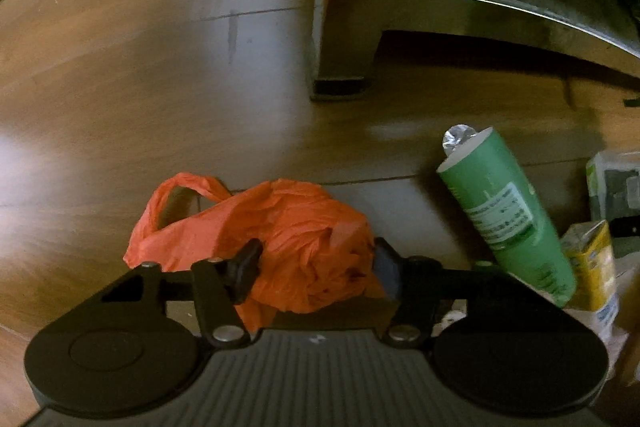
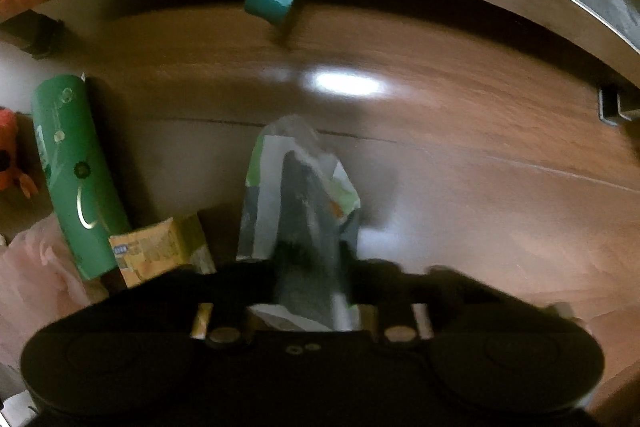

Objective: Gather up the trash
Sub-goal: 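Grasp the orange plastic bag with the left gripper while the right gripper grasps the clear plastic bag, then carry both held bags up over the teal wastebasket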

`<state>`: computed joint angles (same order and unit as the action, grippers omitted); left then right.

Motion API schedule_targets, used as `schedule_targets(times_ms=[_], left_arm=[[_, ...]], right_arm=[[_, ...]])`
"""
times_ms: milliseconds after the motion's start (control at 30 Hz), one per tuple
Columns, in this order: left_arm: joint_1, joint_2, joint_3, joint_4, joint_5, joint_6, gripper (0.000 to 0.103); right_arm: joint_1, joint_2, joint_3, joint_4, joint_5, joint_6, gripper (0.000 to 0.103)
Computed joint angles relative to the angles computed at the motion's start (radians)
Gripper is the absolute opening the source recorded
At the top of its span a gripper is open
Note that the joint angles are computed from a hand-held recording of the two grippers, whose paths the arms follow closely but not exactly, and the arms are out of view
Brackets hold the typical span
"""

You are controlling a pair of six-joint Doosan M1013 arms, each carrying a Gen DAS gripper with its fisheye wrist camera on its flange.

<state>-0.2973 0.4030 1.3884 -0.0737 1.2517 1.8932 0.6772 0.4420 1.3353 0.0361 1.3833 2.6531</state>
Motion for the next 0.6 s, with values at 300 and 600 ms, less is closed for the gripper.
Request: schedule_targets(times_ms=[300,600], left_arm=[[0.012,-0.012,-0.034,-0.043,0.041,-0.03,0.054],[0.028,-0.062,-0.107,-0.074,0.134,0.022,0.054]], right_arm=[[0.025,-0.027,-0.039,-0.052,0.049,0.077,0.003],[0.056,-0.076,-0.141,-0.112,0.135,0.157,0.003]])
